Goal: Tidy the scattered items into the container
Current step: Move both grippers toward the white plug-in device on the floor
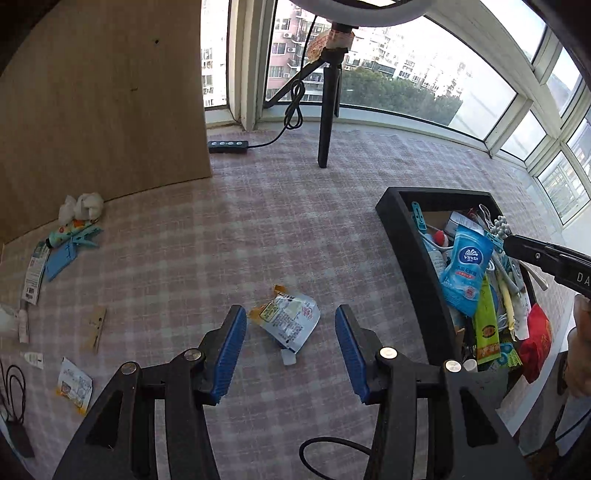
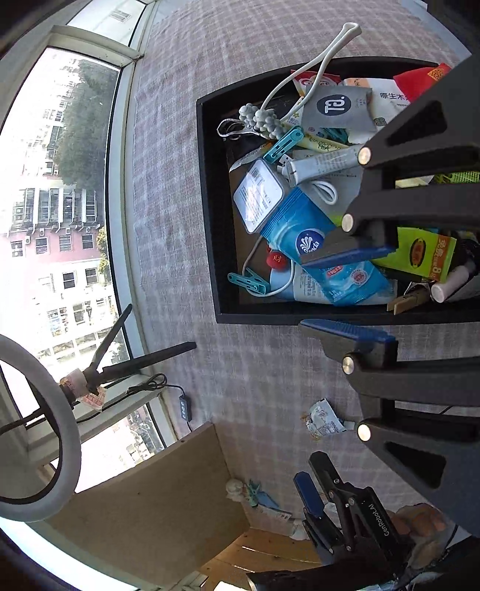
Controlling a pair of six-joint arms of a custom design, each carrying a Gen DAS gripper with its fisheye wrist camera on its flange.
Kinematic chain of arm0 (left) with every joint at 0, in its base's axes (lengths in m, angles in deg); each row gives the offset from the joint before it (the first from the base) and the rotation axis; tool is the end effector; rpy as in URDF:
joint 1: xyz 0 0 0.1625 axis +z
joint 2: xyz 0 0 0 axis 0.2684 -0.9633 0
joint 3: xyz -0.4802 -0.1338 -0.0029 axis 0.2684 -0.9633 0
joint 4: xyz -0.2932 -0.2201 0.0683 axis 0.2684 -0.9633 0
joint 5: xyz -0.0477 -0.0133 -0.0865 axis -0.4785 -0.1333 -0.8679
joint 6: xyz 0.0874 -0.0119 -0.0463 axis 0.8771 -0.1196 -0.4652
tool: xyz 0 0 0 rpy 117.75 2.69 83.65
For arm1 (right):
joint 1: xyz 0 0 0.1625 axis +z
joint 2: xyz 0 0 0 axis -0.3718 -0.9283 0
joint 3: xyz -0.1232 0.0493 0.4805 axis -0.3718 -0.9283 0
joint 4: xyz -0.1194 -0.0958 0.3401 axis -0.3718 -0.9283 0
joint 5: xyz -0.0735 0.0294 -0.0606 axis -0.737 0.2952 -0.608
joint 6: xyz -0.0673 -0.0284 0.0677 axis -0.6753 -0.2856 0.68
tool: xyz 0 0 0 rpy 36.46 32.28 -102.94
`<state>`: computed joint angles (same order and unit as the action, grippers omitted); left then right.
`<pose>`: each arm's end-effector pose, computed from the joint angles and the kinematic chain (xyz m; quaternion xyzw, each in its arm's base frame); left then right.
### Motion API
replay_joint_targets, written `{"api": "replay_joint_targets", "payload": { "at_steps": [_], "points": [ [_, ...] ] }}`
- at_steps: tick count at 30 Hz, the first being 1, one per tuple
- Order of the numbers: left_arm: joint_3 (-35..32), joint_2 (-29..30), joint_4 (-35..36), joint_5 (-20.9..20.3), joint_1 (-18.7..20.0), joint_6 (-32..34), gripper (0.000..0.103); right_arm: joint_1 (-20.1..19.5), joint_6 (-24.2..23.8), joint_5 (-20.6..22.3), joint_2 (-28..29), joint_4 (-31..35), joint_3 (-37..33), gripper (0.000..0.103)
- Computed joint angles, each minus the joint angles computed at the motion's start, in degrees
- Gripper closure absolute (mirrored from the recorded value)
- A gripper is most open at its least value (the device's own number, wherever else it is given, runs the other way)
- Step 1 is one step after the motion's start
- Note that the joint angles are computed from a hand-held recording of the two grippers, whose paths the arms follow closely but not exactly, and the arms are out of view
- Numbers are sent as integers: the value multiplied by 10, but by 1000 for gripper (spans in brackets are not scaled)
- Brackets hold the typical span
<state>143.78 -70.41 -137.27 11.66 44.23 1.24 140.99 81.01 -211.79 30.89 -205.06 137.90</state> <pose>-0.0592 -0.4722 0.2458 0.3181 0.9062 -0.0800 0.2670 0.2592 -0.3726 0.1110 -0.2803 -0.8058 0.3860 0.3508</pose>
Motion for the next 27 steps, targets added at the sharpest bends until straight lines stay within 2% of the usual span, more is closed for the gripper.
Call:
{"api": "replay_joint_targets", "payload": {
  "at_steps": [5,10,13,19,21,24,27],
  "points": [
    [0,-59,12,55,69,4,56,6,-53,15,41,-19,-42,75],
    [-7,-105,14,93,137,2,56,8,-78,34,82,-55,-71,75],
    [-21,-128,27,102,173,-8,56,14,-66,32,101,-25,-98,75],
    [-66,-158,42,105,230,-3,56,19,-99,58,140,-18,-160,75],
    [-83,-160,29,104,246,14,56,22,-128,66,157,-17,-192,75],
    [-123,-157,33,94,274,26,56,25,-200,73,189,-26,-255,75],
    [-168,-148,39,69,302,46,55,15,-287,116,217,-31,-334,73]
  ]
}}
